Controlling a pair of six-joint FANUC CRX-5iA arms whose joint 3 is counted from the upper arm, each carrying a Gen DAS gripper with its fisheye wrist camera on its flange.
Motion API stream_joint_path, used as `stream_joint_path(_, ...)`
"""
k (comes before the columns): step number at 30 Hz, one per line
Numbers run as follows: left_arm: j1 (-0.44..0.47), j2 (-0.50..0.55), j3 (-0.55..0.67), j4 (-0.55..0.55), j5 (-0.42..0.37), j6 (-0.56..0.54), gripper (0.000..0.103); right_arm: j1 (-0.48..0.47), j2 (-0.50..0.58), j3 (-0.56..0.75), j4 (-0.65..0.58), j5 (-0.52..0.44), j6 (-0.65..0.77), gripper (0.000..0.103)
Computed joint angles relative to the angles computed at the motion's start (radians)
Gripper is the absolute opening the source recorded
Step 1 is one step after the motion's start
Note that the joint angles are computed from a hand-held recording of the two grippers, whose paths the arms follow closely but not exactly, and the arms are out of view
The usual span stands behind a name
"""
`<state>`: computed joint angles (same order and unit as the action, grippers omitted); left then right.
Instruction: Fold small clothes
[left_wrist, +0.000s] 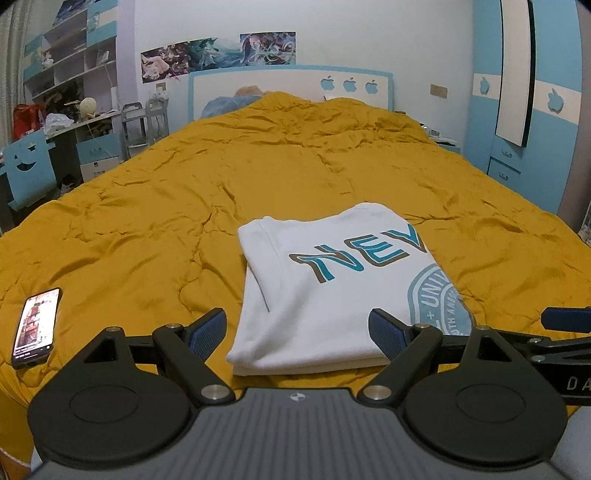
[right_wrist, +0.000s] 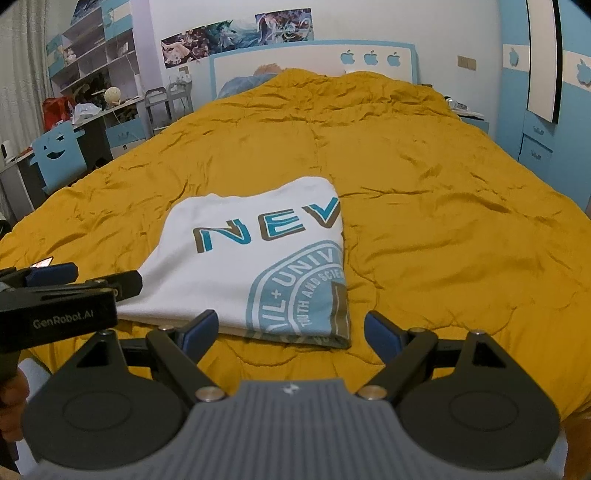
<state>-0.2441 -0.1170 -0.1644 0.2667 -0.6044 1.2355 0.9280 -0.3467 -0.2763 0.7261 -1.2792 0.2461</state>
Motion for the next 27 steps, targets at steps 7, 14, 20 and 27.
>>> stream_joint_path(7,0.002,0.002,0.003,0.001,-0.006,-0.01,0.101,-0.002,-0.003,-0.002,-0.004,0.006,0.004,0.082)
stream_joint_path(14,0.005,0.005,0.005,0.003,-0.006,-0.016,0.101,-0.002,-0.003,-0.002,-0.005,0.005,0.003,0.082)
stream_joint_path(20,0.005,0.005,0.005,0.003,-0.007,-0.015,0.101,-0.006,-0.004,-0.002,-0.011,0.006,0.008,0.082)
stream_joint_path(27,0.007,0.006,0.004,0.001,-0.009,-0.019,0.101,-0.012,-0.005,-0.001,-0.024,0.011,0.014,0.082)
